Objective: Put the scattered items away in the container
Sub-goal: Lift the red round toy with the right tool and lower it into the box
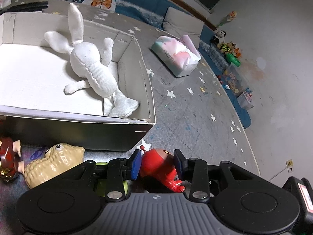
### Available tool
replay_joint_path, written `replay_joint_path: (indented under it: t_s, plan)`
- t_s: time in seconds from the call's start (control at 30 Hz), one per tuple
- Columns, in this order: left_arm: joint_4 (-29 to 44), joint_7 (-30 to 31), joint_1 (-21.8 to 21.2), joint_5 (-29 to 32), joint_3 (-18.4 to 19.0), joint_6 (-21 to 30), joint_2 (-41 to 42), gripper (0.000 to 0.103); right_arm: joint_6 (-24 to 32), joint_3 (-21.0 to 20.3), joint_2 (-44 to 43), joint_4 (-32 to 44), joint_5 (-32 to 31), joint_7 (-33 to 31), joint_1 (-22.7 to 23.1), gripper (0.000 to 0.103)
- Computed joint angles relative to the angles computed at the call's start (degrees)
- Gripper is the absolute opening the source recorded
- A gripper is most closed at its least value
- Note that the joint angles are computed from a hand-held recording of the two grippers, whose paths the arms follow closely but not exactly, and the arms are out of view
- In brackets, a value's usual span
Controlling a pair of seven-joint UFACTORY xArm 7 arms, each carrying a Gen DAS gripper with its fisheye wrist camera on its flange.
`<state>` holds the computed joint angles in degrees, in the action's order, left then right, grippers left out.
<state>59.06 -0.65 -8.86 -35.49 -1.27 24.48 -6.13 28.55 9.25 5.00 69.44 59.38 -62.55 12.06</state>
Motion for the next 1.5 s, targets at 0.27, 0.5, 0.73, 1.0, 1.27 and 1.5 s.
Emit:
replay_joint_path:
  t_s: [0.27,0.5,0.73,1.0,1.27,1.5]
  plan:
    - [-1.5,2.4,-0.8,-4.1,0.8,0.2,-1.7,0.039,-0.9,-0.1,-1.9,-1.8,-0.6,0.1,0.5,0.048]
    - [-5.7,5.6,-2.2,-9.1,2.2,-2.3,-7.3,0.039,-1.8,-0.9,-5.5,-3.8,0.5,-2.3,2.3,0.048]
    - [-6.5,6.2,-4.3,-9.4,5.1,-7.6,-10.8,0.039,-3.1,-0.8,-4.9,0.8,2.2,-6.2,4.7,0.048]
    - [-2.7,8.7,-4.5,-14.0,9.6,-8.3,-7.5,0.039,-1.6,1.8,3.3,11.8,-5.5,-2.8,5.0,0.048]
    - [4.0,11.7,1.6,-20.2,9.3,-2.3,0.6,0.039,5.6,4.0,16.4,28.0,-21.0,10.3,4.5,0.048]
    - [6.9,11.5,7.4,-21.6,6.0,2.2,5.0,0.039,14.5,5.0,25.4,40.4,-31.7,18.1,4.6,0.048]
